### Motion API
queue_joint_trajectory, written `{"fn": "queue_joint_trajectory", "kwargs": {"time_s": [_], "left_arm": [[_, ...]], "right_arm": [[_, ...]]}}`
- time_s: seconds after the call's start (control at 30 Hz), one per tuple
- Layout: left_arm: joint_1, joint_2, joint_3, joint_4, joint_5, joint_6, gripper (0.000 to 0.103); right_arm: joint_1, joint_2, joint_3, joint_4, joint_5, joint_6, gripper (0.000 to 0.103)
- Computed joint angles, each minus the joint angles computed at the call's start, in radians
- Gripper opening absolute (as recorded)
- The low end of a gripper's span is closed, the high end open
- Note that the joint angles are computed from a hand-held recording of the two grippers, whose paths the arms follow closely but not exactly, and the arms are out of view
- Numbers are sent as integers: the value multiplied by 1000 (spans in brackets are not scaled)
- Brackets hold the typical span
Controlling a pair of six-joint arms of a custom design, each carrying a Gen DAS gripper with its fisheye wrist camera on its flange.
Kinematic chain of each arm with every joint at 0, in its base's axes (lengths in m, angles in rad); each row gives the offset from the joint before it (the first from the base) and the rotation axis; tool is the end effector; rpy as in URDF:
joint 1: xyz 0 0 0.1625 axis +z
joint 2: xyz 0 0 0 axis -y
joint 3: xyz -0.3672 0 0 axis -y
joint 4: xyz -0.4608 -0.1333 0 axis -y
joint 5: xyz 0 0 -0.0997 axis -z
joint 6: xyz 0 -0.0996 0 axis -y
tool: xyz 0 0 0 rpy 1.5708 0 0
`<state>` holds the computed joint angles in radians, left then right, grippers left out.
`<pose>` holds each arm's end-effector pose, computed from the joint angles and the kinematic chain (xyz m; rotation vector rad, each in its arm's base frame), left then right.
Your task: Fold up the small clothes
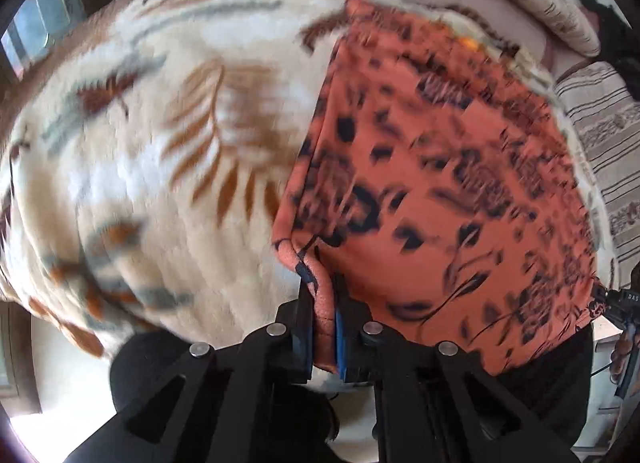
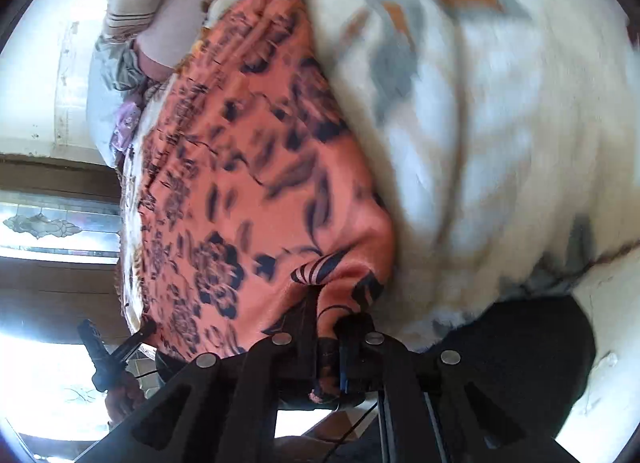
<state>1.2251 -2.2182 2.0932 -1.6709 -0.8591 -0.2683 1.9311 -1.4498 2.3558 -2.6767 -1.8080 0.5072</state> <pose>0.0681 -0.3963 0.4616 -0.0081 2.4768 -0.5446 0.2599 -0.3782 0.0893 -0.2543 -2.9707 0.4206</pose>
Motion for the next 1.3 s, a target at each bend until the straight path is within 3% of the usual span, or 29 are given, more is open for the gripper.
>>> {"fn": "queue_joint_trajectory", "kwargs": {"time_s": [0.07,0.23,0.3,0.33,0.37,0.4,0.43,0.47,0.5,0.53,0.6,0.67,0.77,0.83,0.9,0.93,0.97,1.0,1.07,1.13,1.2,1.3], "left_arm": [[-14,66,-59,-80,-31,52,8],[-6,384,-306,-429,-111,277,8],[20,519,-407,-566,-135,333,12],[42,596,-465,-618,-147,376,22],[63,668,-523,-634,-142,400,58],[83,741,-568,-666,-109,409,76],[104,792,-593,-698,-90,422,92],[137,853,-636,-689,-83,424,92],[153,880,-660,-638,-39,398,91],[169,894,-675,-591,-7,369,81],[190,825,-617,-623,-65,345,78],[193,732,-519,-695,-106,394,79],[191,678,-457,-670,-134,436,87],[198,713,-473,-588,-140,423,87],[189,749,-477,-521,-91,397,88],[175,753,-468,-543,-62,420,80],[168,765,-481,-523,-76,418,32],[167,780,-517,-462,-101,373,16],[136,769,-527,-452,-76,343,13],[99,707,-491,-477,-86,347,12],[60,605,-432,-475,-126,338,12],[-4,421,-299,-454,-95,311,12]], "right_arm": [[15,17,-66,-9,23,-33,7],[30,186,-359,-77,32,-184,7],[7,288,-482,-181,40,-209,7],[-7,345,-545,-212,30,-226,8],[-26,396,-604,-214,22,-237,14],[-53,454,-672,-174,24,-221,42],[-82,506,-730,-110,11,-191,69],[-95,544,-762,-75,-26,-164,97],[-102,570,-772,-71,-95,-139,96],[-105,569,-750,-103,-122,-133,96],[-101,531,-663,-238,-83,-159,96],[-73,496,-610,-257,-117,-224,96],[-45,508,-622,-200,-184,-333,96],[-59,560,-690,-76,-142,-336,94],[-44,638,-770,16,-207,-353,84],[-19,673,-810,41,-264,-382,72],[-5,689,-846,98,-280,-370,32],[2,699,-873,127,-274,-351,25],[42,712,-918,166,-329,-365,23],[69,681,-911,161,-328,-369,22],[94,628,-881,146,-301,-359,22],[134,513,-773,160,-282,-350,22]]}}
